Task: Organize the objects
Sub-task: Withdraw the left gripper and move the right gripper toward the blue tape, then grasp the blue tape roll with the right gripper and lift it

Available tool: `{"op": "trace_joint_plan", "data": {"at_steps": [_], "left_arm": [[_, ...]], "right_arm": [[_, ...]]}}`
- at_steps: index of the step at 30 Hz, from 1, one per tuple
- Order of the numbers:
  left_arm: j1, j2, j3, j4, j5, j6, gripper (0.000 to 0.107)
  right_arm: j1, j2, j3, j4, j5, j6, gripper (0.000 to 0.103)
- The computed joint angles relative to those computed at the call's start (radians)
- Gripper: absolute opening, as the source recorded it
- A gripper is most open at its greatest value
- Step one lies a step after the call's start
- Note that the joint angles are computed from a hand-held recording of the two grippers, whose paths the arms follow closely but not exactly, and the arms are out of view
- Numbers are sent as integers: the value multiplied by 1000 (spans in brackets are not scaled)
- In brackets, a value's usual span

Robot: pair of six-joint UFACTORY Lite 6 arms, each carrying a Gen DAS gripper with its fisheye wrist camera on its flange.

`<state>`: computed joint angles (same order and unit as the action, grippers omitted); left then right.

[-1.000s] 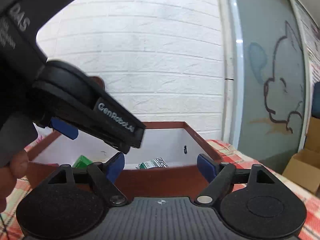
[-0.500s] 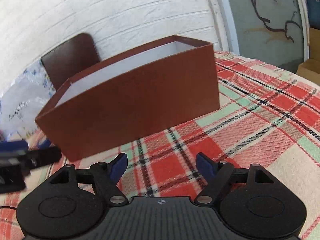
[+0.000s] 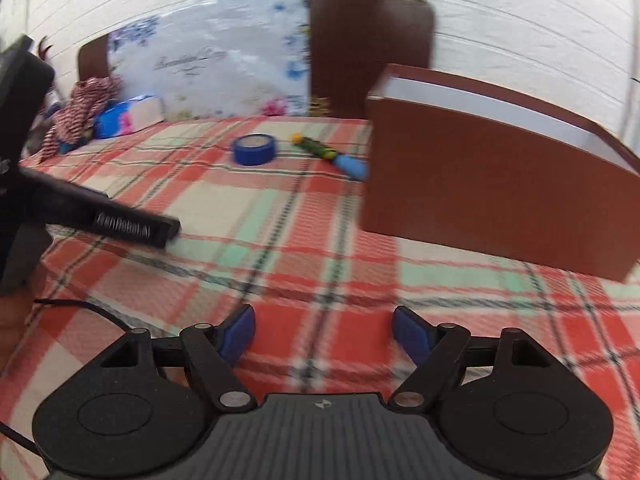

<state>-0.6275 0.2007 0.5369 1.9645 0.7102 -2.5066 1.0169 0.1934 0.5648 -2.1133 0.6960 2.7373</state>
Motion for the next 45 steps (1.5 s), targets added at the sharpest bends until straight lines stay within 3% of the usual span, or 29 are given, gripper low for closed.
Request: {"op": "trace_joint_plan", "data": {"at_steps": [3, 5, 7, 9, 13, 17, 20, 21, 26, 32, 34, 39, 42, 43, 44, 45], "left_arm": [[254, 65, -70, 281, 114, -228, 103], [444, -15, -127, 491, 23, -438, 103], [539, -28, -145, 641, 16, -582, 103], [509, 20, -126, 630, 65, -563, 103], [517, 30, -120, 673, 67, -568, 103], [491, 29, -143, 662, 96, -585, 103], [492, 34, -141, 675, 98, -595, 103], [494, 34, -141, 682, 99, -597, 103], [494, 37, -138, 678, 95, -595, 103], [486, 40, -126, 653, 80, -569, 103], [481, 42, -121, 639, 77, -556, 103], [441, 48, -108, 556, 77, -497, 103], [356, 56, -75, 364, 80, -357, 103], [294, 69, -59, 259, 111, -281, 103], [229, 69, -46, 185, 123, -221, 103], [163, 41, -44, 153, 94, -187, 101]], "right_arm": [[-22, 112, 149, -44, -44, -30, 72], [-43, 198, 266, -78, -67, -70, 65], [-62, 284, 395, -84, -75, -134, 60], [-96, 394, 549, -102, -65, -169, 60], [-190, 650, 948, -50, -118, -256, 66], [-276, 902, 1366, 203, -327, -587, 69], [-289, 1013, 1565, 439, -340, -822, 68], [-282, 1013, 1564, 450, -331, -842, 60], [-250, 937, 1434, 350, -287, -765, 56], [-209, 577, 825, -142, -220, -228, 57], [-180, 442, 616, -185, -178, -171, 57], [-79, 74, 93, -5, -22, -161, 55], [-2, -125, -179, 167, 124, -89, 55], [25, -160, -223, 229, 157, -73, 57], [50, -183, -259, 268, 179, -47, 67], [72, -193, -289, 266, 201, -5, 67]]}}
